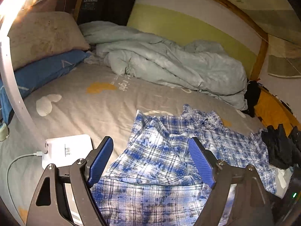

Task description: Fold large clothes

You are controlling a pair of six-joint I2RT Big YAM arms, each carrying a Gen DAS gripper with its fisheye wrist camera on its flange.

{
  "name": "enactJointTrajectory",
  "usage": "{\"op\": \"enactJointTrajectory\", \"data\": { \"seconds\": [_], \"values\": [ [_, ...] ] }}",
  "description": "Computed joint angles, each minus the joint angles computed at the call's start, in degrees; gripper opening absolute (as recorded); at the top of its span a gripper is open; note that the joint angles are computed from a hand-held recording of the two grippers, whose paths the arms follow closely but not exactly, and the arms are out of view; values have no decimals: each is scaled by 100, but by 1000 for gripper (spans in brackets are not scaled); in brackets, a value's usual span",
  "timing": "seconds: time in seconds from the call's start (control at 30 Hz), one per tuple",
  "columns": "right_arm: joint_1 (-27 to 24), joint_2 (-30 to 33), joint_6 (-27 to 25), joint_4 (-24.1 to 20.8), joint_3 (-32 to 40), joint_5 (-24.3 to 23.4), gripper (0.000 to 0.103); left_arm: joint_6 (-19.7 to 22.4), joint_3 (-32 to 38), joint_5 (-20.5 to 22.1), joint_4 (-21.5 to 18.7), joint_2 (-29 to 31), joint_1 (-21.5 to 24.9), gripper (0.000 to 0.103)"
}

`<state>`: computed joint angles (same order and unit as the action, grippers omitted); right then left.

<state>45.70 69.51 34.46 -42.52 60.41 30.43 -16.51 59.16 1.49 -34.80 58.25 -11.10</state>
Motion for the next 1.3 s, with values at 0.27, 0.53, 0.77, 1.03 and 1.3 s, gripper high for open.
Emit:
{"op": "enactJointTrajectory", "data": {
  "seconds": [0.27,0.53,0.77,1.03,1.3],
  "values": [
    [-1355,-54,-1568,-709,161,888,6,65,83,-572,-249,532,-283,81],
    [-1974,168,-3226,679,484,940,5,20,63,-981,-280,1010,-508,81],
    [-2307,-46,-3223,1481,152,876,5,-7,86,-1269,-183,1251,-598,81],
    [-3137,831,-2695,488,239,-89,5,-43,142,-1311,-300,1455,-612,81],
    [-3107,472,-2724,200,244,-261,24,76,31,-1159,-200,1192,-735,81]
  ]
}}
